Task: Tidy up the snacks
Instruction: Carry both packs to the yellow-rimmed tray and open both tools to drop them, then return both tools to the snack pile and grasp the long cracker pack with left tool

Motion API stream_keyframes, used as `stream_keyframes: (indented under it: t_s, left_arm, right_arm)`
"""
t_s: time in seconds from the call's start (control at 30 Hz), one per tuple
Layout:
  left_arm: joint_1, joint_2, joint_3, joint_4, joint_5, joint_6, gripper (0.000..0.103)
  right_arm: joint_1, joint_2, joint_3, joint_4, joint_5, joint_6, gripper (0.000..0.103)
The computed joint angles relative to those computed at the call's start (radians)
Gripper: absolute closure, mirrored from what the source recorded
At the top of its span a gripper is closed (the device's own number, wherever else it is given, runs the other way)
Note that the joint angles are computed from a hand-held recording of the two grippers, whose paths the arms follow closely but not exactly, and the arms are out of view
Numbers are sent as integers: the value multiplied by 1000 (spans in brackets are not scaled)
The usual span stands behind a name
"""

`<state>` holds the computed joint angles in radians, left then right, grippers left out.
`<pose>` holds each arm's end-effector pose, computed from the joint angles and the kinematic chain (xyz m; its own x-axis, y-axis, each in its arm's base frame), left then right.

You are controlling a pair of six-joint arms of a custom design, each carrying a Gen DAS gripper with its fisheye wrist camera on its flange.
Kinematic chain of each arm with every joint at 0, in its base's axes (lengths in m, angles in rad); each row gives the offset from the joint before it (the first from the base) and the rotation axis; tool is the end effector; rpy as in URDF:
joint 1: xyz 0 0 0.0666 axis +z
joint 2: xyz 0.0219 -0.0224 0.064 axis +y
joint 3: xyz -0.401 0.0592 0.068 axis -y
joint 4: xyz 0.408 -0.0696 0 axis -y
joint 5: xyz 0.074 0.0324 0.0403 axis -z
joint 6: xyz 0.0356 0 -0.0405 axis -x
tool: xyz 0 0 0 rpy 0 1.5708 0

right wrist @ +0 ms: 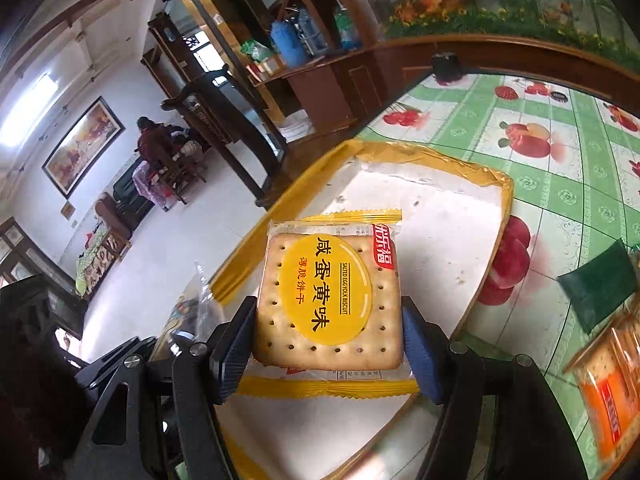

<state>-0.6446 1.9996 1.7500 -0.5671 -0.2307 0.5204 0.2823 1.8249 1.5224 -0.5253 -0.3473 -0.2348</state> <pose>0.5802 -0.4265 0.2869 -0.7341 -0.0537 -0.6769 0.1093 0.9745 -0.1958 0.6215 0.1925 0.3008 -0.8003 -0.0043 -0.5996 -0.3053 0.8636 0.4012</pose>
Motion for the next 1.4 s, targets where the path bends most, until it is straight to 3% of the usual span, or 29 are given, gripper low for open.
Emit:
stream_keyframes:
  t_s: [0.1, 0.2, 0.3, 0.43, 0.63, 0.73, 0.83, 0.9, 1.07, 1.2, 1.4]
  left_arm:
    - [-2, 27, 44, -76, -21, 14, 44]
    - [-5, 10, 21, -65, -65, 29, 24]
    - [-9, -18, -6, -43, -93, 45, 23]
    - [-32, -33, 2, -76, -226, 62, 23]
    - [-53, -72, -31, -19, -266, 67, 23]
    - [-46, -72, -18, -7, -228, 64, 17]
    - [4, -54, 22, -3, -69, 113, 16]
    - [22, -66, 25, 15, -29, 147, 16]
    - [-2, -96, 9, 44, -98, 121, 16]
    - [-25, -97, -10, 62, -97, 112, 16]
    - [-54, -61, 35, 37, -68, 91, 16]
  right_arm:
    - [-6, 17, 15, -5, -7, -1, 31]
    - [-6, 3, 0, 24, 8, 5, 18]
    - [-11, -29, -34, 58, 41, 13, 12]
    - [-28, -80, -81, 82, 59, 12, 12]
    - [-41, -175, -160, 96, 148, 45, 11]
    - [-35, -228, -207, 109, 221, 70, 7]
    - [-34, -256, -227, 98, 273, 96, 0]
    - [-42, -261, -229, 72, 271, 94, 0]
    - [-56, -307, -268, 79, 306, 90, 0]
    - [-49, -335, -284, 75, 370, 123, 0]
    - [-63, -365, -320, 83, 395, 137, 0]
